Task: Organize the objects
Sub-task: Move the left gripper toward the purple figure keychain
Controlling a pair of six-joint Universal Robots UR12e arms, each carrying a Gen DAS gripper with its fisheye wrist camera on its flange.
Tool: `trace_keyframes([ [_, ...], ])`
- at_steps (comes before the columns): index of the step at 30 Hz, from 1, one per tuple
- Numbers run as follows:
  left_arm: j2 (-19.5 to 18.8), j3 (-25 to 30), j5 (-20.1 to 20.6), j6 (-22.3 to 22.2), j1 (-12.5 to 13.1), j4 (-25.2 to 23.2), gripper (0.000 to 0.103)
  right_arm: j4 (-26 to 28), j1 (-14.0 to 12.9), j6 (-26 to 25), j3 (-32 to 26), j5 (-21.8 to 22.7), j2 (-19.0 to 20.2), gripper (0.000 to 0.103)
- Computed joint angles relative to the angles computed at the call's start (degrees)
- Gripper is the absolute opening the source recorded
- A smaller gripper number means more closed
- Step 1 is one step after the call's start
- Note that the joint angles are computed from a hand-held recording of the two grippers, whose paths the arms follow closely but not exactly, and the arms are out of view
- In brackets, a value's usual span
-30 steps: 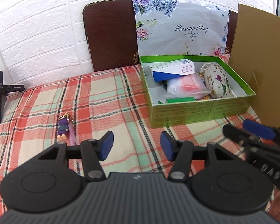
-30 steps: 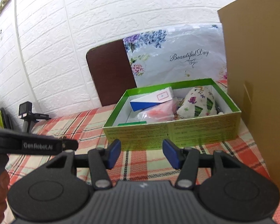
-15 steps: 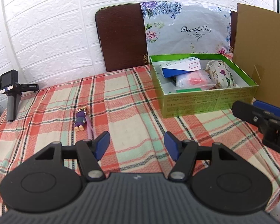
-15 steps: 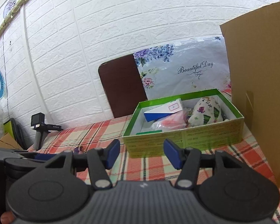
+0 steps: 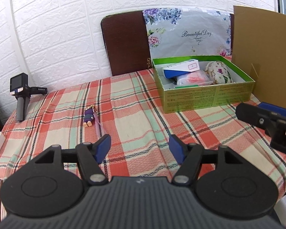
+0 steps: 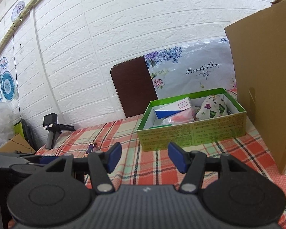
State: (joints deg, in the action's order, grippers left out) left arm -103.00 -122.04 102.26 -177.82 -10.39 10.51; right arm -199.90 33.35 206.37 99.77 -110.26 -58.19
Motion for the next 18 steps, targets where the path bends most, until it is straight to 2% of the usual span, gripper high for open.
trace_keyframes([
  [11,-0.8,0.4,-2.1,-1.5,0.5,0.6,0.072,2.1,0.6,-0.6,-0.7,-3.3,0.0,0.058],
  [14,-1.2,0.5,-2.3,-1.6,0.9,0.3,0.072,3.4,0.3,-0.7,-1.6,-2.4,0.5,0.058],
  [18,-1.6,0.4,-2.9,-3.2,2.5,-1.8,0.072,6.4,-0.3,-0.3,-3.8,0.9,2.0,0.058],
])
